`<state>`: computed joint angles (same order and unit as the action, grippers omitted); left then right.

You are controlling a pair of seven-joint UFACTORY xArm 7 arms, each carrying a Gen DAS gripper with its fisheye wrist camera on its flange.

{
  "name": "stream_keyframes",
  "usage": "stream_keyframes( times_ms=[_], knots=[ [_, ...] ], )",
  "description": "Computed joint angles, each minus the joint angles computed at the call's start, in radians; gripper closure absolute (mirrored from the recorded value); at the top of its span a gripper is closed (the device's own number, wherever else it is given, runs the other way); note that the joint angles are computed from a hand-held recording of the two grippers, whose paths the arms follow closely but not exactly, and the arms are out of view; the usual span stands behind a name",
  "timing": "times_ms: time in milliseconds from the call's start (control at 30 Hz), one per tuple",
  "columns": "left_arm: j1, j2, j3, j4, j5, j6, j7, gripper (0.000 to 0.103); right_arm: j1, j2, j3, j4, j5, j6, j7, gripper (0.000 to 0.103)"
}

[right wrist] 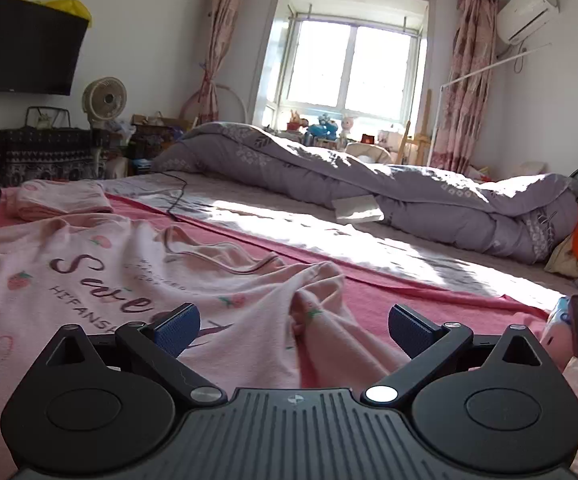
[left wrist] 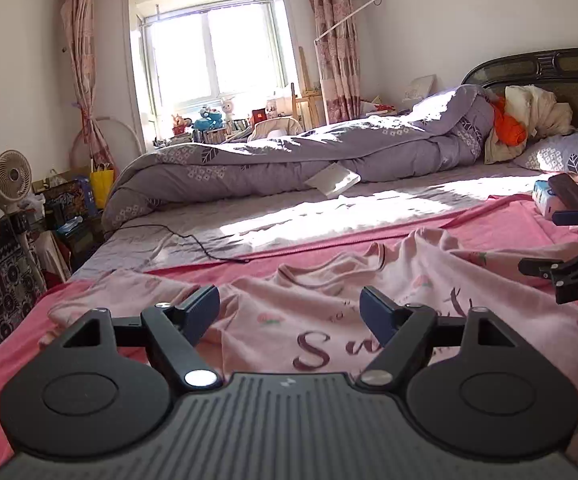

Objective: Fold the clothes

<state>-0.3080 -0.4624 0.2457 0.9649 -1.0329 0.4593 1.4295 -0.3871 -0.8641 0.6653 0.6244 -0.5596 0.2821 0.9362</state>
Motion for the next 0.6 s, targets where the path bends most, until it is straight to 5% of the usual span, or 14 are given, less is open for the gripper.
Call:
stream_keyframes(
  times_ms=[133,267,367,400,433,467,600],
  knots=[
    [-0.074,0.272,-0.051,0.299,-0.045,0.069,0.004,0.02,-0.087,0.121,-0.075,0.047,-0.023,0.009,-0.043,0.004],
    [-0.071,0.584,-0.163,0.561,0.196,0.139,-0.314,0.022,0.127,0.305,-0.315,0.056,0.107,0.042,-0.17,0.013],
    [-0.13,0.729,-0.175,0.57,0.41,0.057,-0.481,0.025,0.265,0.334,-0.446,0.028,0.217,0.041,-0.237,0.039],
    [-0.111,0.731,-0.204,0.546,0.414,0.021,-0.484,0.019,0.308,0.329,-0.487,0.021,0.254,0.028,-0.269,0.07],
    [-0.104,0.735,-0.214,0.529,0.38,0.002,-0.453,0.02,0.353,0.317,-0.524,0.01,0.308,0.018,-0.284,0.09],
    [-0.055,0.72,-0.253,0.528,0.338,0.025,-0.427,0.021,0.385,0.306,-0.548,0.0,0.356,0.008,-0.294,0.09],
    [0.024,0.724,-0.307,0.538,0.309,0.101,-0.414,0.02,0.209,0.266,-0.385,0.014,0.251,0.019,-0.196,0.093]
  ],
)
